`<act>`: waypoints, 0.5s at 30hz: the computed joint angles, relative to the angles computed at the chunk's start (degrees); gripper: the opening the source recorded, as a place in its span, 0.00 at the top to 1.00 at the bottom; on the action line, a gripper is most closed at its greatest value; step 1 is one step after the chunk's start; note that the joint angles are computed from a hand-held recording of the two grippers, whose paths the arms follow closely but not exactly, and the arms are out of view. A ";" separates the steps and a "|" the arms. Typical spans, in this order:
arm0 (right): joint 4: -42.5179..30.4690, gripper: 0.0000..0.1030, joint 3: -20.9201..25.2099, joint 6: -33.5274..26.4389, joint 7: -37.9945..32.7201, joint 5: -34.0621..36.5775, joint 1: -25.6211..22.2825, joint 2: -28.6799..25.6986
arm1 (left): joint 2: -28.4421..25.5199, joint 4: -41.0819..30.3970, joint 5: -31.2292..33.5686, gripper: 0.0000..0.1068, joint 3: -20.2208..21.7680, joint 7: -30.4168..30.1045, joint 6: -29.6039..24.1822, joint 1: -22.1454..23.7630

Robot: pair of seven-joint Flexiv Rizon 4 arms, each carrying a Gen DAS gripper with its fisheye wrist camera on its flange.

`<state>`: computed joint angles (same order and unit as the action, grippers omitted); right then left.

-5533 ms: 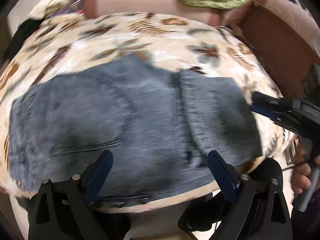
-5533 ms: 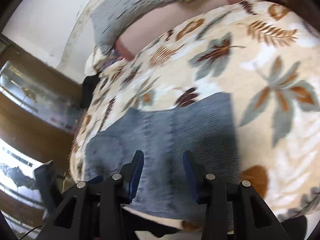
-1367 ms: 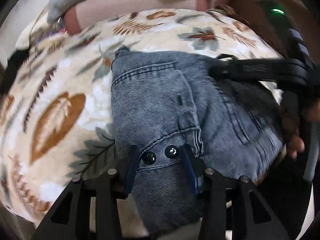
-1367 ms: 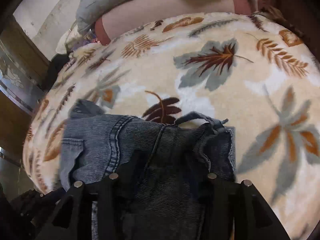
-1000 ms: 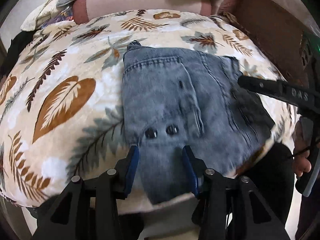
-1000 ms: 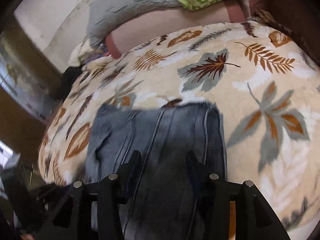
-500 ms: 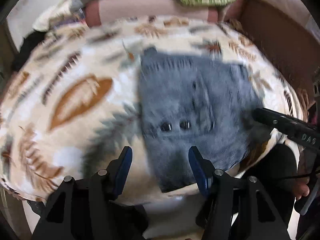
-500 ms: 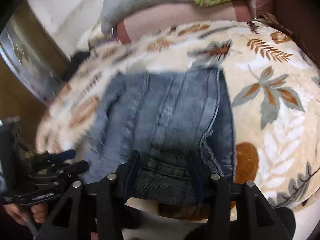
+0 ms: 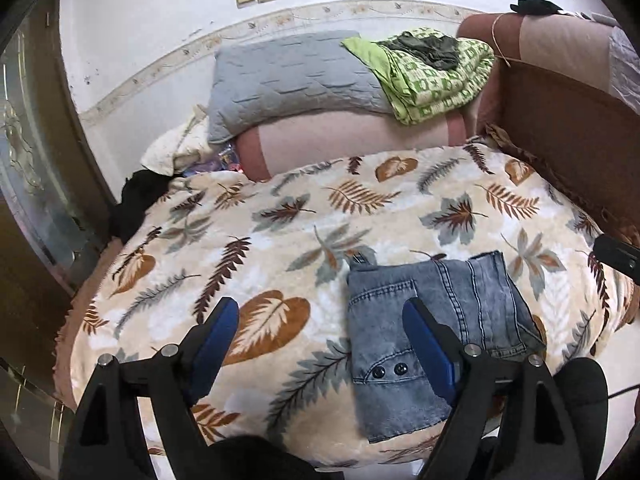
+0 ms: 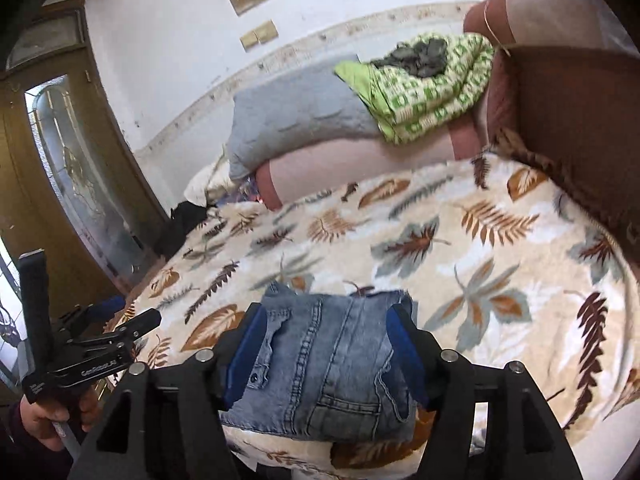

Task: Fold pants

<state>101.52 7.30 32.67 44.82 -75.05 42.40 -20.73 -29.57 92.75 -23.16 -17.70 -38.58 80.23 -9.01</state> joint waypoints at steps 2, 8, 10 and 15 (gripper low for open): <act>-0.54 0.35 -0.03 -0.59 -0.96 -0.01 0.29 -0.27 | 0.35 0.41 -0.30 0.21 -0.49 0.27 0.51 0.41; -0.53 0.35 -0.11 -0.13 -0.62 -0.69 0.51 -0.32 | 0.91 1.13 -0.44 0.21 -0.58 0.33 1.38 0.54; -0.56 0.35 -0.06 -0.23 -0.77 -0.52 0.53 -0.37 | 0.78 0.75 -0.29 0.21 -0.30 0.06 0.92 0.42; -0.48 0.35 -0.13 0.71 -0.61 -0.48 0.20 -0.51 | 0.40 -0.05 0.75 0.21 1.38 -1.67 0.41 -0.70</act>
